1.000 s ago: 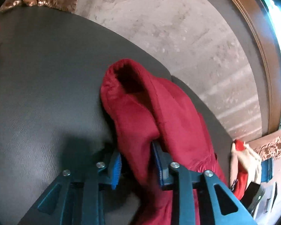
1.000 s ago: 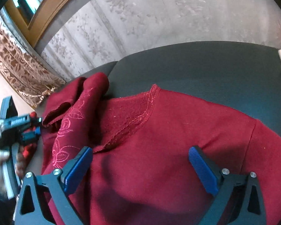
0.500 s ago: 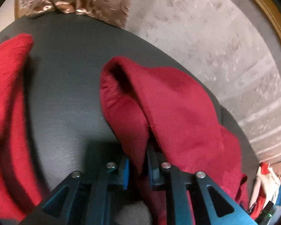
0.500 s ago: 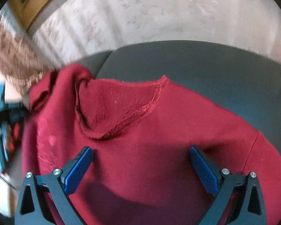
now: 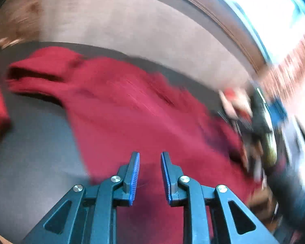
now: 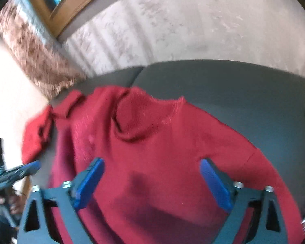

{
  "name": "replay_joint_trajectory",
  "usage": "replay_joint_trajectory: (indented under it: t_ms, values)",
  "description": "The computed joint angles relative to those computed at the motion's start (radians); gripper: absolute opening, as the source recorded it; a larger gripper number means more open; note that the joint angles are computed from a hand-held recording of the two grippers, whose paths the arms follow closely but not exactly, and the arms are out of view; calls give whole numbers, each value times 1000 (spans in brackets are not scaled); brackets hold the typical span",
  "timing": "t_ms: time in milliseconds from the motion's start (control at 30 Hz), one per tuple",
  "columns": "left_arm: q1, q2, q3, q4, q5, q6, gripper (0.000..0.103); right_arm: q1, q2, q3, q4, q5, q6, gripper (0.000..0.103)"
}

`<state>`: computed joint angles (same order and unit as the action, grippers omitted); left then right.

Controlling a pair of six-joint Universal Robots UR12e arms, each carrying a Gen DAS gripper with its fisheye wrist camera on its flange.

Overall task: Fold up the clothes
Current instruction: 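Lay the sweatshirt down and spread it flat with both grippers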

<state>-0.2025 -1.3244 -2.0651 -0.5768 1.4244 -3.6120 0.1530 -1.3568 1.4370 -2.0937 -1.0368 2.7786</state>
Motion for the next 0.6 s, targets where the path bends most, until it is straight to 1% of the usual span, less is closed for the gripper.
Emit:
replay_joint_trajectory:
  t_ms: [33,67,100,133,167,200,233,267,300,333,400,467,533,600]
  values:
    - [-23,-7,8,-31,9,29,21,3,6,-3,10,-22,-3,69]
    - [-41,-12,12,-65,20,51,21,8,12,-3,13,-48,-1,62]
    - [-48,-19,18,-104,28,71,21,12,17,-2,10,-78,4,60]
    - [-56,-18,17,-134,42,77,21,12,18,8,-9,-85,11,59]
    - [-66,-11,12,-165,62,80,21,10,17,16,-27,-77,19,59]
    - [-66,-3,5,-195,71,84,19,8,16,21,-38,-69,27,59]
    - [-61,9,-7,-190,63,82,16,8,16,24,-44,-63,31,60]
    - [-55,22,-19,-190,57,79,13,8,16,27,-48,-57,31,65]
    - [-48,36,-29,-208,56,77,7,8,17,28,-51,-50,27,68]
    - [-44,47,-35,-219,57,78,4,9,19,29,-53,-42,21,74]
    - [-30,68,-43,-251,48,85,3,16,17,32,-56,-50,1,80]
    - [-40,67,-29,-289,103,120,2,26,21,23,-41,-68,-5,93]
    - [-50,61,-13,-325,158,154,2,37,26,12,-22,-87,-7,100]
    - [-57,63,2,-372,211,173,2,50,43,-27,37,-110,-20,102]
